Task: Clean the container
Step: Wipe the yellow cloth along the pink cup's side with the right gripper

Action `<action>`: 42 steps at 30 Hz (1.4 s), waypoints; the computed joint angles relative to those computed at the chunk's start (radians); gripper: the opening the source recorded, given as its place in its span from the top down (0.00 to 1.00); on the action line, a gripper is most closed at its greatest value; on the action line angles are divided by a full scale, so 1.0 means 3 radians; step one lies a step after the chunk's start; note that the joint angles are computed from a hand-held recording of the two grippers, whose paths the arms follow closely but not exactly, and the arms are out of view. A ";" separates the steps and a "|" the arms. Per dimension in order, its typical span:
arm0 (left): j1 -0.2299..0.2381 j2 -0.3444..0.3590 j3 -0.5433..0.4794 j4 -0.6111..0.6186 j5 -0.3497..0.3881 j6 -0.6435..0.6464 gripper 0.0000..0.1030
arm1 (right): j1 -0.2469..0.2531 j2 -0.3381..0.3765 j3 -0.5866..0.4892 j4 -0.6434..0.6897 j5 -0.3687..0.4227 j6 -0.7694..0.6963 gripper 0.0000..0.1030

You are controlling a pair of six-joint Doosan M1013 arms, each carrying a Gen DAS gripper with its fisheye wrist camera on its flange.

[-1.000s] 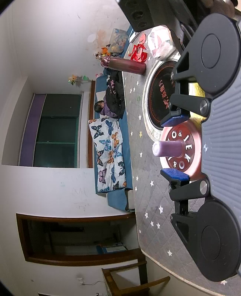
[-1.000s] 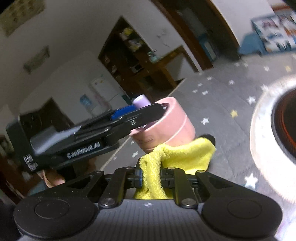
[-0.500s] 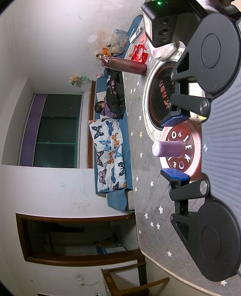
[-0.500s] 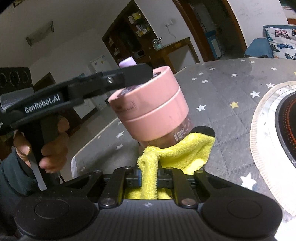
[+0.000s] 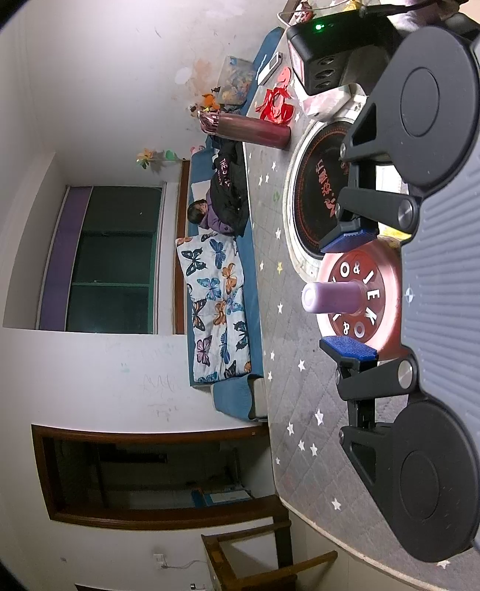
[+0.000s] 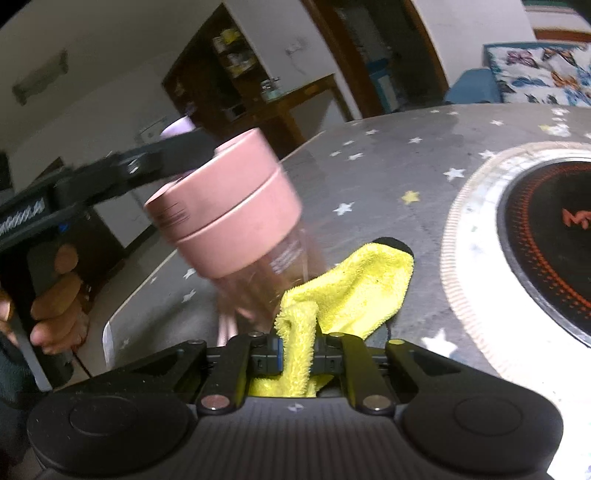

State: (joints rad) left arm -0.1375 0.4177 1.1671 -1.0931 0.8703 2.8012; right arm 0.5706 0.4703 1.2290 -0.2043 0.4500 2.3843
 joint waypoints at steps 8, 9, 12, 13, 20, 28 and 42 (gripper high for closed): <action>0.0007 0.0012 -0.0009 -0.0026 0.0012 0.0022 0.48 | -0.0011 -0.0143 0.0189 -0.0566 -0.0384 0.0756 0.87; 0.0007 0.0013 -0.0008 -0.0028 0.0011 0.0024 0.48 | -0.0001 -0.0162 0.0208 -0.0718 -0.0435 0.0860 0.86; 0.0006 0.0016 -0.0009 -0.0032 0.0010 0.0027 0.48 | 0.0016 -0.0221 0.0270 -0.1280 -0.0653 0.1279 0.86; 0.0007 0.0015 -0.0007 -0.0035 0.0008 0.0029 0.48 | 0.0022 -0.0233 0.0285 -0.1494 -0.0718 0.1438 0.86; 0.0015 0.0015 -0.0005 -0.0041 0.0016 0.0018 0.48 | -0.0006 -0.0168 0.0246 -0.0885 -0.0816 0.0775 0.85; 0.0013 0.0012 0.0002 -0.0046 0.0001 0.0036 0.48 | 0.0000 -0.0112 0.0202 -0.0199 -0.0647 -0.0032 0.77; 0.0021 0.0011 0.0011 -0.0068 0.0004 0.0052 0.48 | 0.0134 -0.0080 0.0036 -0.0560 0.0042 -0.0045 0.45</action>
State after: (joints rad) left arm -0.1313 0.4211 1.1703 -1.1136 0.8715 2.8167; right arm 0.6109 0.4462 1.2399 -0.3722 0.4627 2.3708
